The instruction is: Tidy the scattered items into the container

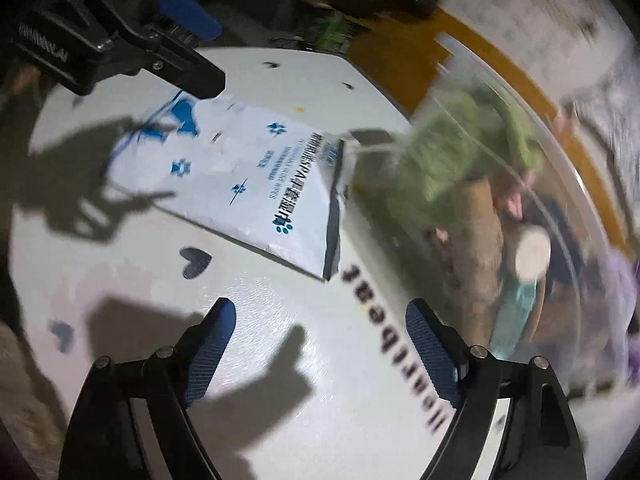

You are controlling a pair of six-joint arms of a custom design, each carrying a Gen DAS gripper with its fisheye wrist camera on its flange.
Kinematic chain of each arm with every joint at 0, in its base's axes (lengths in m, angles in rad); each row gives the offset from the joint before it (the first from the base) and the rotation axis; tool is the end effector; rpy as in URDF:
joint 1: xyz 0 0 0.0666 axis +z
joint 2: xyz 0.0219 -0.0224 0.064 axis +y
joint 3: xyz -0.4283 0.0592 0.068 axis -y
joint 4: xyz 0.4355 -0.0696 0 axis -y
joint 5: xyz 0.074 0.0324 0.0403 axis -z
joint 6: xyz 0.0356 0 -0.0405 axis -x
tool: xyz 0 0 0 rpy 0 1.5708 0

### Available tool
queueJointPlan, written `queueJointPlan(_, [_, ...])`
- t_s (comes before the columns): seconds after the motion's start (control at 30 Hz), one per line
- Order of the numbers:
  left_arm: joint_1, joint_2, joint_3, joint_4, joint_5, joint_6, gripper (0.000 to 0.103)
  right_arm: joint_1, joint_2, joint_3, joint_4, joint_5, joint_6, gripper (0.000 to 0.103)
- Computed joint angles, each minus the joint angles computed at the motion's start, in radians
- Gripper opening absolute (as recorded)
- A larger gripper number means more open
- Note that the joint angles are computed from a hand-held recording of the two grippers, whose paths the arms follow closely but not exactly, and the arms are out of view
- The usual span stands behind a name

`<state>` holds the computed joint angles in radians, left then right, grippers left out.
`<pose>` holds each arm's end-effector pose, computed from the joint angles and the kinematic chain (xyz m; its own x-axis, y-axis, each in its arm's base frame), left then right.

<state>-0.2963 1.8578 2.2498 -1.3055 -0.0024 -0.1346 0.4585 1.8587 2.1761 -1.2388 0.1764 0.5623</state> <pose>0.6480 -0.1982 0.6016 -0.7113 0.3575 -0.6052 0.3896 0.9172 0.0839 0.6201 0.2987 0.5709 -0.4227 -0.7939 -0.4371 -0.6689 0.5987 -0.4406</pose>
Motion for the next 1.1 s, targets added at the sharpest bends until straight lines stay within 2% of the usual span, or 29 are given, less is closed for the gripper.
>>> queueJointPlan(0.07, [0.002,-0.041,-0.091,0.034,-0.019,-0.003,0.073,0.019,-0.044,-0.112,0.151,0.076,0.151,0.087])
queueJointPlan(0.2, [0.011,-0.076,-0.194,0.085,-0.064,0.021,0.073,0.034,-0.103,-0.288,0.403,0.122,0.434,0.086])
queueJointPlan(0.33, [0.039,-0.069,-0.235,0.105,-0.128,0.096,0.073,0.031,-0.125,-0.382,0.574,0.116,0.628,0.086])
queueJointPlan(0.43, [0.061,-0.042,-0.233,0.104,-0.181,0.116,0.073,0.028,-0.113,-0.405,0.639,0.093,0.732,0.086])
queueJointPlan(0.63, [0.086,0.045,-0.142,0.069,-0.237,0.055,0.073,0.024,-0.09,-0.406,0.73,0.028,0.839,0.086])
queueJointPlan(0.87, [0.112,0.132,-0.014,-0.04,-0.177,-0.005,0.075,0.04,-0.042,-0.371,0.807,0.012,0.864,0.084])
queueJointPlan(1.0, [0.118,0.128,-0.023,-0.027,-0.154,-0.047,0.075,0.047,-0.028,-0.369,0.851,0.008,0.858,0.078])
queueJointPlan(1.1, [0.117,0.127,-0.023,-0.026,-0.152,-0.061,0.075,0.05,-0.019,-0.371,0.882,0.004,0.854,0.07])
